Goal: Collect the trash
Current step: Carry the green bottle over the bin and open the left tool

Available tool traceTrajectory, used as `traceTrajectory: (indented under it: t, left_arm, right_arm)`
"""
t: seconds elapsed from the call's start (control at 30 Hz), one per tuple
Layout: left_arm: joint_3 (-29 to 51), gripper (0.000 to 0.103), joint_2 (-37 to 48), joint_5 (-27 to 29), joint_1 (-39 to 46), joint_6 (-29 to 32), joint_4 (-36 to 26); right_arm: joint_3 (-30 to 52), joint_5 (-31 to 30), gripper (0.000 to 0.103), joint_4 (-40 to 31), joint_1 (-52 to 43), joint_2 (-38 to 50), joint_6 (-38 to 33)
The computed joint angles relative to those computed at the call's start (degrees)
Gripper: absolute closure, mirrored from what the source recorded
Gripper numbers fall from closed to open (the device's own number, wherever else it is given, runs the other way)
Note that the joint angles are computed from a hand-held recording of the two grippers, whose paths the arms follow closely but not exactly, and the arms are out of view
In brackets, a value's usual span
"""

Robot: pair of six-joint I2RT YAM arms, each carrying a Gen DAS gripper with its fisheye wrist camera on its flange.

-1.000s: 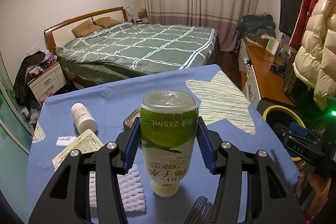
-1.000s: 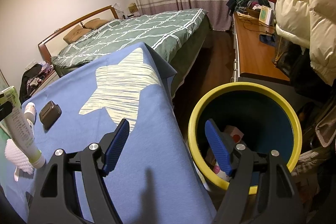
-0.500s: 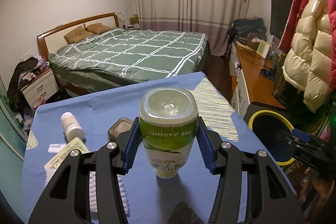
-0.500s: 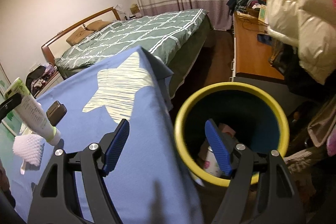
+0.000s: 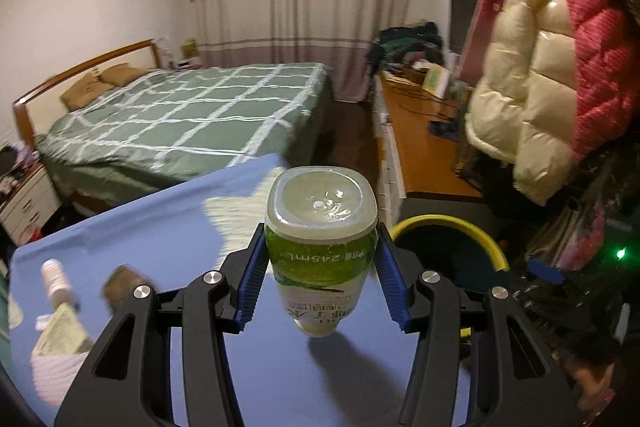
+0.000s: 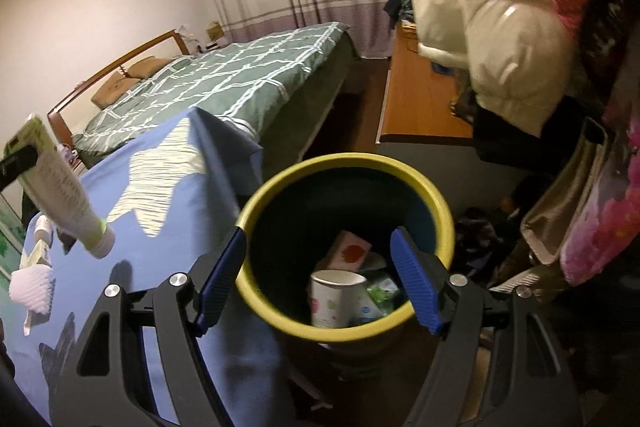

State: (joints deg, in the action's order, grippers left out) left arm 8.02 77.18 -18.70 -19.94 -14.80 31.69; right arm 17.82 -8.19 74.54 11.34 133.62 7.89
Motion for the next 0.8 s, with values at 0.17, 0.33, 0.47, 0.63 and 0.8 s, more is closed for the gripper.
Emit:
traceTrajectory:
  t: [0.17,0.33,0.47,0.63,0.8]
  left_arm:
    - [9.8,0.051,12.6,-1.7,-7.9,-2.5,1.8]
    - [20.7,0.051,26.2,-2.8,-13.7,-4.9,1.9]
    - [27.0,0.051,34.6,-3.1,-15.5,-6.4,1.3]
    - [27.1,0.046,38.3,-2.1,-15.2,-7.9,3.0]
    - [19.2,0.024,32.7,-6.8,-16.0,-6.8,9.6]
  right_arm:
    - [0.4,-2.9,0.032,-0.6,-6.1,1.4,-2.6]
    - [0.3,-5.2,0.032,0.3,-11.3,2.9,-4.2]
    - [0.5,-5.7,0.032,-0.3,-13.4,3.2,-4.8]
    - [0.0,-5.2,0.032,0.1,-13.1,3.0,-5.1]
    - [-0.4,-3.3,0.032,-0.3,-10.6,2.0,-4.1]
